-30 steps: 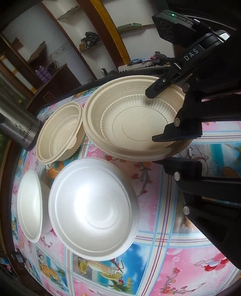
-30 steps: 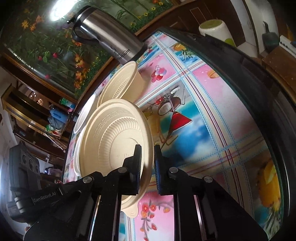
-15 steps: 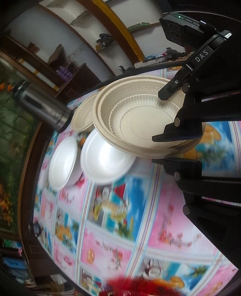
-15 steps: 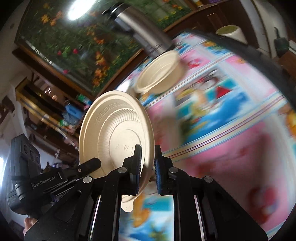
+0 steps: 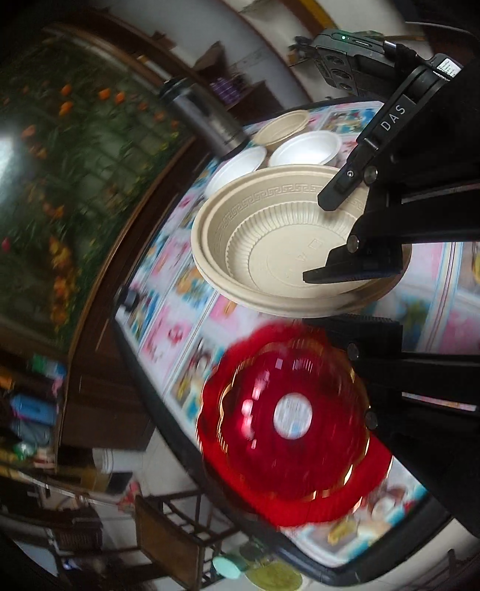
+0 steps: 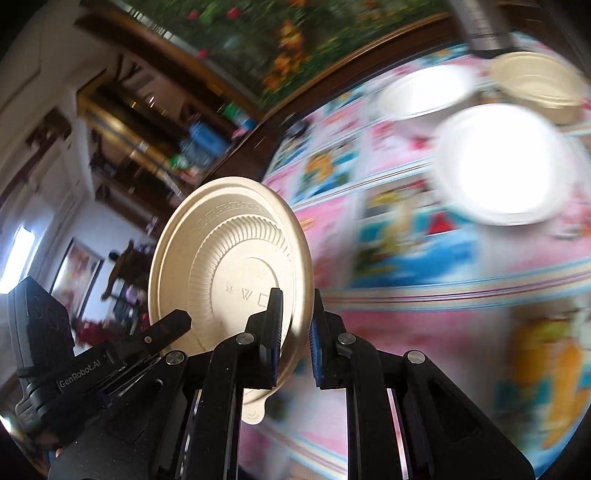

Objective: Organize plates and bowls

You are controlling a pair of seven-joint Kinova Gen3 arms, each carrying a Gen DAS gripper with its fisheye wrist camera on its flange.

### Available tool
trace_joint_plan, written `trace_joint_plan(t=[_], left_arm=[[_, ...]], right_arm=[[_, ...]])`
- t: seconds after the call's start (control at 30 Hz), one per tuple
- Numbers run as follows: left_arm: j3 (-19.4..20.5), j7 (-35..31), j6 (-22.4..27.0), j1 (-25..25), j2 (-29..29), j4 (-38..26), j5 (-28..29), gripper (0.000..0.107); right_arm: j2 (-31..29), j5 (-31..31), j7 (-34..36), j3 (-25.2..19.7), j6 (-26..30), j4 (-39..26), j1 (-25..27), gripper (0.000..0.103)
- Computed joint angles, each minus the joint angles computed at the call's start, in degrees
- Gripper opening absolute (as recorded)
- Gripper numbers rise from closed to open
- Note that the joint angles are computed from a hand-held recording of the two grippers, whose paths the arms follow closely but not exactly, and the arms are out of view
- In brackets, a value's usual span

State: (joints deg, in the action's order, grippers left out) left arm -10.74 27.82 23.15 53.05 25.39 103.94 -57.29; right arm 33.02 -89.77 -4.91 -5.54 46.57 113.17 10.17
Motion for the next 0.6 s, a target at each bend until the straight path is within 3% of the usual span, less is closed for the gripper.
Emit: trace_joint_plan(t=[0.2, 0.33, 0.43, 0.6], left_arm=[[-3.77, 10.65, -1.21, 0.52, -3.75, 7.79, -6.95, 0.014], [-2.35, 12.57, -2.95, -3.53, -5.0, 11.08, -9.07, 0.014], [1.0, 9.04, -3.14, -8.41, -4.76, 11.44, -7.18, 0.014], [3.07, 1.38, -2.67, -12.35, -3.53, 10.86, -1.86, 0.014]], right_arm=[[0.28, 0.05, -2.59, -2.81, -5.93, -2.75, -8.23, 0.013], [1.8, 0.88, -4.97, -4.54, -8.69, -4.54, -11.42, 0.013], [3.34, 2.66, -8.32, -5.61, -10.84, -6.35, -13.05, 0.013], [4.81, 4.35, -11.58, -7.98, -16.09, -7.97, -14.58, 0.013]])
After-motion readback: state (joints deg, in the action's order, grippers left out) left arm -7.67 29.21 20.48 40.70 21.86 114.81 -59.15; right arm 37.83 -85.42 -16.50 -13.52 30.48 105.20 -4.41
